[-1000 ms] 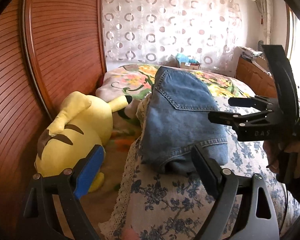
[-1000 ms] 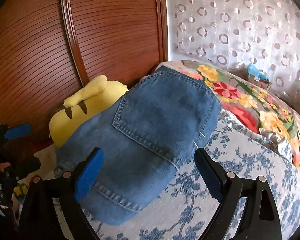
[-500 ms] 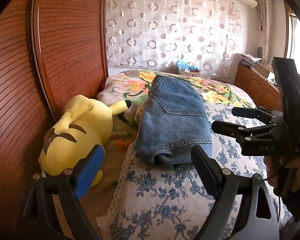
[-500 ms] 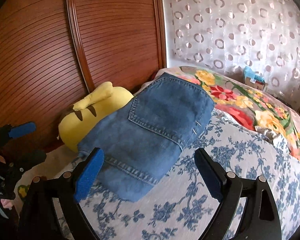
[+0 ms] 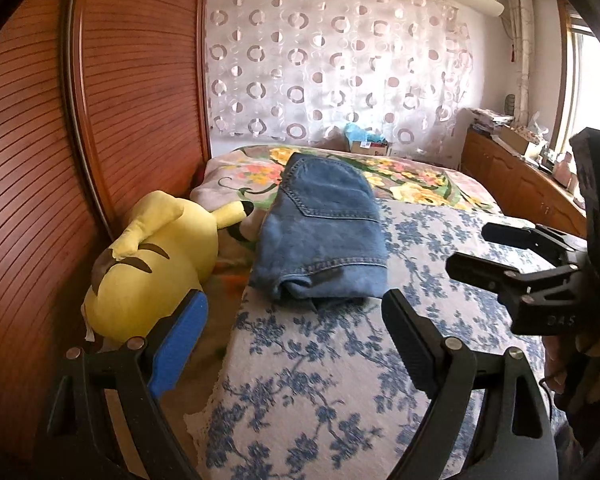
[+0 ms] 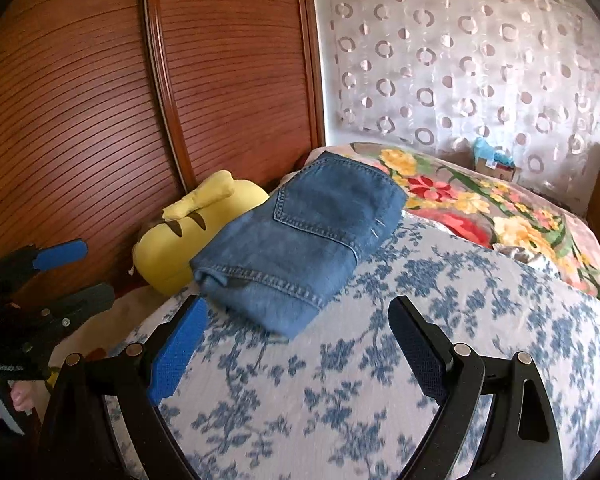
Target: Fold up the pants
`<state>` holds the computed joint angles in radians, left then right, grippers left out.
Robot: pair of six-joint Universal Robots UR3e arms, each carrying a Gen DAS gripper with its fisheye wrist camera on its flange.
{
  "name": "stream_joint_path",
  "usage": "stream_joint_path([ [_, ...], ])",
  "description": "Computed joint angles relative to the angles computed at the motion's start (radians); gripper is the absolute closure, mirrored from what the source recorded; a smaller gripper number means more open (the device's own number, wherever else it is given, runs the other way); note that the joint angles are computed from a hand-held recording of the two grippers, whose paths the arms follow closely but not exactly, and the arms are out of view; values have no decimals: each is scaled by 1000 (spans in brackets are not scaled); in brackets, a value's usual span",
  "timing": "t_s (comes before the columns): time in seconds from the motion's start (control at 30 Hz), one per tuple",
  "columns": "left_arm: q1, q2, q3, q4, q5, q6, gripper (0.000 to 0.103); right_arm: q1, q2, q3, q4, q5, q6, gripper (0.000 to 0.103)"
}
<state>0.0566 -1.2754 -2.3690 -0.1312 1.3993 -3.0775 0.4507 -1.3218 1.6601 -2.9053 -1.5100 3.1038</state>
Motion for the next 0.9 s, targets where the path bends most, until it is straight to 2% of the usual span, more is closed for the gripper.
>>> stream_joint_path([
  [0.3,-101,130,-29,-61,36,-29,14,30,-285,314,-76,-71,40,10],
  [0.53,-271,138,-10,-60,145,-95,14,78,-512,510,-70,-162,90,10],
  [0.67,-384,132,15,-63,212,-136,14,133,-667,604,-16,-244,146,10],
  [0.8,-502,80,51,-55,270,-180,14,164,-855,663,112,-316,193,10],
  [0.9,-606,10,99,-40,336,-214,14,225,-960,674,216,-417,228,10],
])
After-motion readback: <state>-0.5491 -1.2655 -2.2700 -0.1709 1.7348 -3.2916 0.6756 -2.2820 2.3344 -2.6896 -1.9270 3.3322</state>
